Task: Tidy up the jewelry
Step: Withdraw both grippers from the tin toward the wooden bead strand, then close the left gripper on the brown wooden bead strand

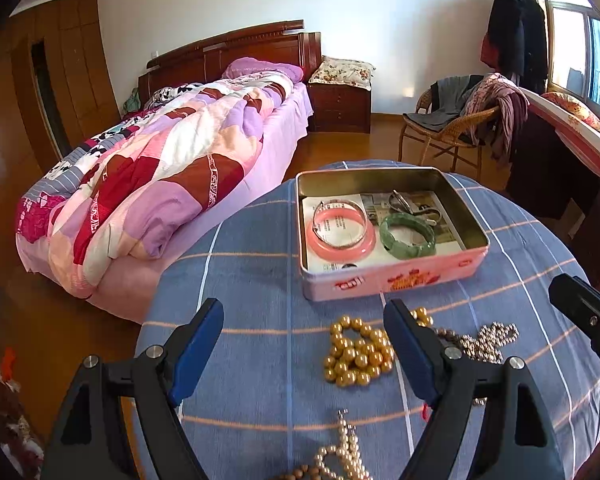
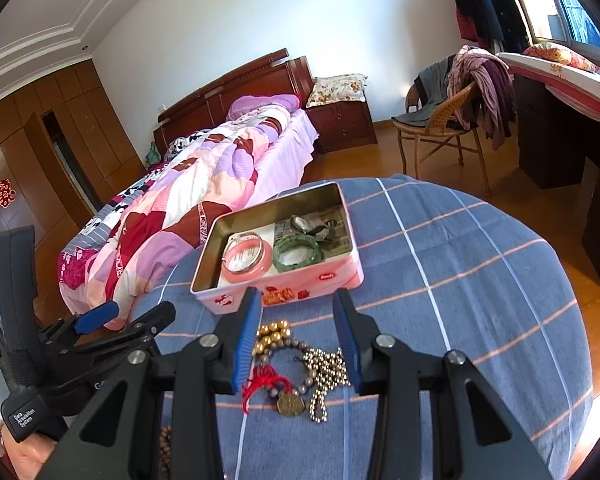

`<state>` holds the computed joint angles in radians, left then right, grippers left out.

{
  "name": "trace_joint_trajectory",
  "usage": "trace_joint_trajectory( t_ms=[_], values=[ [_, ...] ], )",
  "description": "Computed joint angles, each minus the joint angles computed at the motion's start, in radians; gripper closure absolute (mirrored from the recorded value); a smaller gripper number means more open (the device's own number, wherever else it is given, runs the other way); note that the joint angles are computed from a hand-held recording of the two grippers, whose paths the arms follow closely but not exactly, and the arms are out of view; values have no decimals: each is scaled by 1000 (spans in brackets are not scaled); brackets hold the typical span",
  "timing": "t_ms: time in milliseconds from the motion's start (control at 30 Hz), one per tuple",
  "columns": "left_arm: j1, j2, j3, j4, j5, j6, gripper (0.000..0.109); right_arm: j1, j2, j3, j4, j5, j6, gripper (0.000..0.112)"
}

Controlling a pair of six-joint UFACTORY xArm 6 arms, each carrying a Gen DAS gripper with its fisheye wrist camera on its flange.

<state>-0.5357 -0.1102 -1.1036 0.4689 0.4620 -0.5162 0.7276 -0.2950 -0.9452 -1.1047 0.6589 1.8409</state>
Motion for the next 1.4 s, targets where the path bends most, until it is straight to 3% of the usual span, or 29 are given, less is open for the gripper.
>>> trace_joint_trajectory(
  t_ms=[1067,1333,1400],
  values=[
    [-29,-300,320,55,0,-48,26,182,-62,80,-17,78,66,71],
    [-30,-349,374,30,-1,-24,26,211,-74,88,-28,98,79,71],
    [-16,-371,403,-28,-22,37,26,212,-75,90,-23,100,75,71]
  ],
)
